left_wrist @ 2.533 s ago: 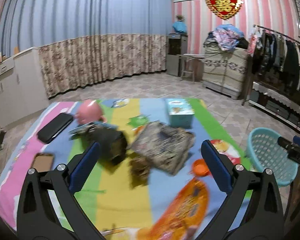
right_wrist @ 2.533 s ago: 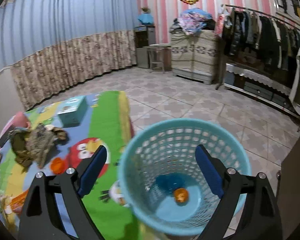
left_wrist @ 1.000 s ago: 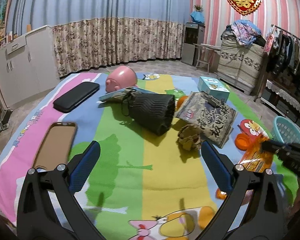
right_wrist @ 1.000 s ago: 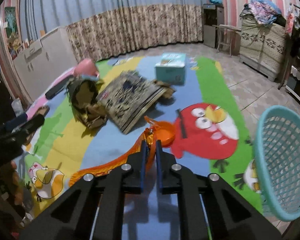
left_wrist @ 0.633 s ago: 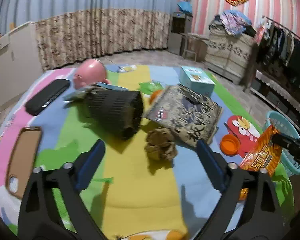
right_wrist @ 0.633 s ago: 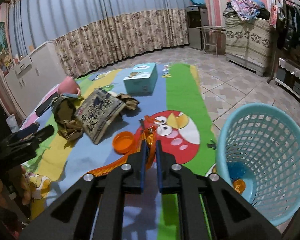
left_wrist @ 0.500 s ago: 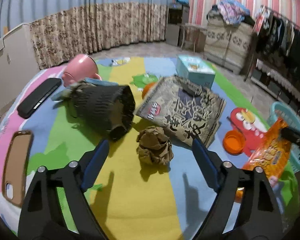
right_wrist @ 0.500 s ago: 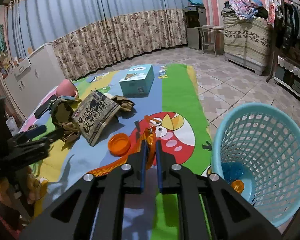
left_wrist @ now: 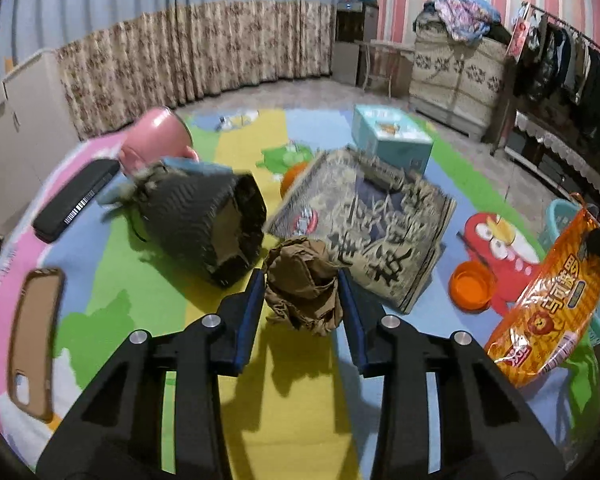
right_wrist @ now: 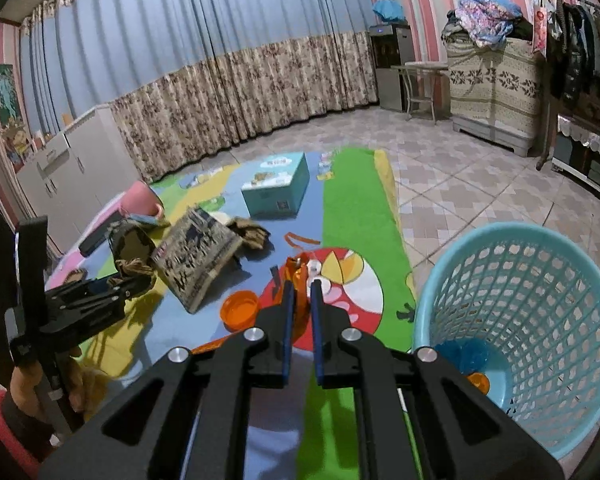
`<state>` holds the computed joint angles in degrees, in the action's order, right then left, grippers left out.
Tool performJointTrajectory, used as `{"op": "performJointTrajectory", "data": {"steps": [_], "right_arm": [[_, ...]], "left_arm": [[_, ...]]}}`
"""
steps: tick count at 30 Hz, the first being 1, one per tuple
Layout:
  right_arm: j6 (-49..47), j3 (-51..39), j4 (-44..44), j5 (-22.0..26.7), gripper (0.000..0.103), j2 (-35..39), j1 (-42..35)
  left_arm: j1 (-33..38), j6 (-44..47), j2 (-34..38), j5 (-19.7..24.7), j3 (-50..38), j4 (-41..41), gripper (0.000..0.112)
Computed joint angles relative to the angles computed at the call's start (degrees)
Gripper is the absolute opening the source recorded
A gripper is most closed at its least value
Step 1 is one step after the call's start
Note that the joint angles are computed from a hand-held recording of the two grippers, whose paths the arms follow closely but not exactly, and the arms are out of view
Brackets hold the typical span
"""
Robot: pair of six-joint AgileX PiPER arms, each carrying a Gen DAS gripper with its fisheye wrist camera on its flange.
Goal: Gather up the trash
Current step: 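Carry both items over the blue basket and open both grippers to drop them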
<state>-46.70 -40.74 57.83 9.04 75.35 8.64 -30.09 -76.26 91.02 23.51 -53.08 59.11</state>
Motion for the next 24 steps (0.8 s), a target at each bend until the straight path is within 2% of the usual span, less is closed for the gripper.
{"op": "performJointTrajectory", "data": {"steps": [1,4,7,10,13,15,18,24], "right_arm": [[-3.7,0.3,3.6,0.2,0.008,-1.1,-0.6],[-6.9,1.4,6.5,0.0,0.008,-4.2,-2.2],[-1.3,2.1,0.0,-0.1,0.008,-7.6,-5.1],[0.3,2.7,-2.4,1.3,0.008,-11.0,-11.0],[2.7,2.7,-6.3,2.3,0.008,-12.9,-18.0],[-1.7,2.9,-2.6,3.7,0.008,-13.3,-23.8],[-3.0,2.9,-2.7,4.3,0.008,-13.0,-30.3],[-10.1,2.9,3.2,5.2,0.008,-11.1,-39.6]], "left_arm": [[-0.8,-2.1,-1.3,0.7,0.4,1.6,0.036],[-2.8,-4.7,-4.4,2.8,0.5,3.8,0.036],[-5.7,-5.1,-6.5,5.2,-1.2,4.6,0.036],[-8.7,-4.6,-6.7,7.0,-3.7,4.6,0.036],[-11.7,-4.3,-4.7,8.6,-7.3,4.6,0.037],[-13.2,-3.7,-2.6,8.8,-9.9,4.0,0.037],[-16.3,-4.3,0.9,9.4,-13.8,4.6,0.037],[-20.6,-4.0,7.7,8.7,-21.5,4.3,0.037]]}}
